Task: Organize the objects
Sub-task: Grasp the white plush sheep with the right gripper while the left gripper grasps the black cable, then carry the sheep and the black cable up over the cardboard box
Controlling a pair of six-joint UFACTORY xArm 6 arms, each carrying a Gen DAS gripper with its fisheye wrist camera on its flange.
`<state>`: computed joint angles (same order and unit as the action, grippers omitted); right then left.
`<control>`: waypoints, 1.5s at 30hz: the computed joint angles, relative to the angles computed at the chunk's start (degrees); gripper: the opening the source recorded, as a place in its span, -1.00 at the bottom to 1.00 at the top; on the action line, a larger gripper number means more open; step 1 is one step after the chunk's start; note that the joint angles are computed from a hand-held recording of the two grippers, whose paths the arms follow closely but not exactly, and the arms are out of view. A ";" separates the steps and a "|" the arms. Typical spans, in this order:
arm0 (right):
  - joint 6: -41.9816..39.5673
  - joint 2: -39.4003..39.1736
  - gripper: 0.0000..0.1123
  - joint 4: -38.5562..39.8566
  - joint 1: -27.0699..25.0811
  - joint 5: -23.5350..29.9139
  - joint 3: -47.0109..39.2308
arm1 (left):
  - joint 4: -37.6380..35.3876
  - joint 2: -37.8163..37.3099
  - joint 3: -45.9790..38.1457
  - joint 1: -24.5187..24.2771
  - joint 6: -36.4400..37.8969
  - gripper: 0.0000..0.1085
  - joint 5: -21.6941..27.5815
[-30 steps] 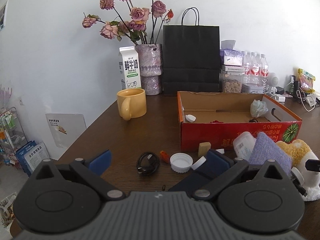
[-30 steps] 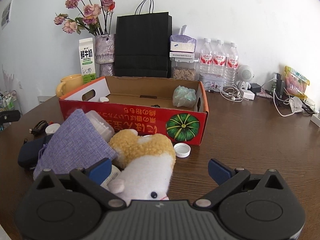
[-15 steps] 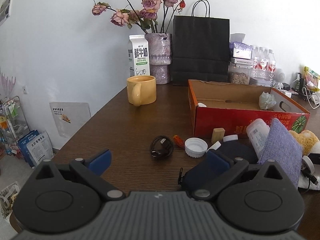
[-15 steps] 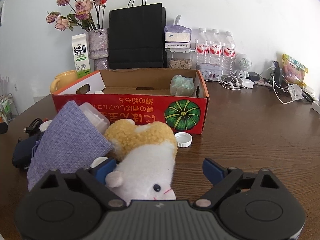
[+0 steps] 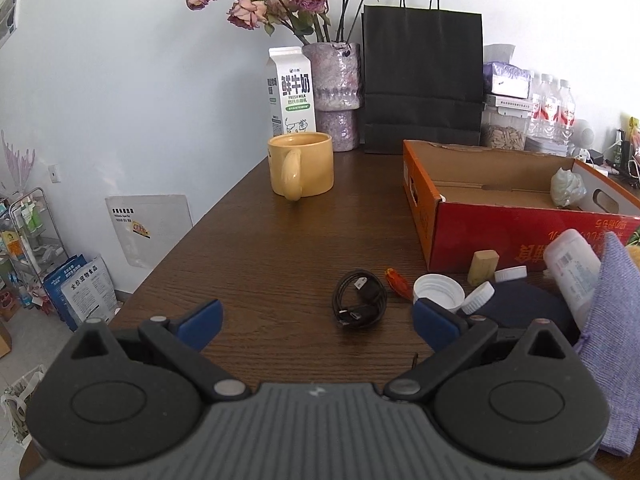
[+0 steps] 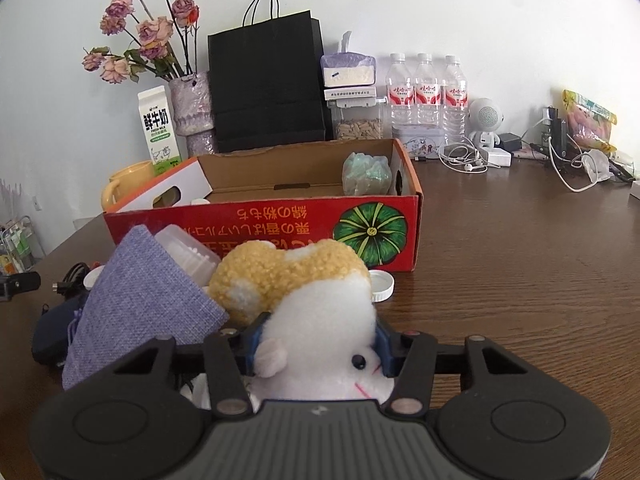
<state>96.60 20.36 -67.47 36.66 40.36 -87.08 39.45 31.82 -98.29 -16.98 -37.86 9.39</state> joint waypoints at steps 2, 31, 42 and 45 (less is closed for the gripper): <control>0.68 -0.43 -0.11 -0.82 0.04 0.42 0.31 | -5.14 2.14 -2.64 -0.50 5.94 0.90 1.48; 3.02 -1.51 -0.11 -3.43 -0.08 4.23 1.36 | -38.04 17.52 -24.16 -2.11 37.87 0.14 11.03; 3.65 -2.08 -0.11 -3.73 0.45 4.42 2.33 | -31.73 12.32 -14.83 -1.77 29.93 -0.28 4.21; 4.02 -2.59 -0.11 -4.16 0.81 4.58 2.93 | -26.39 9.62 -10.42 -1.34 24.39 -0.28 1.13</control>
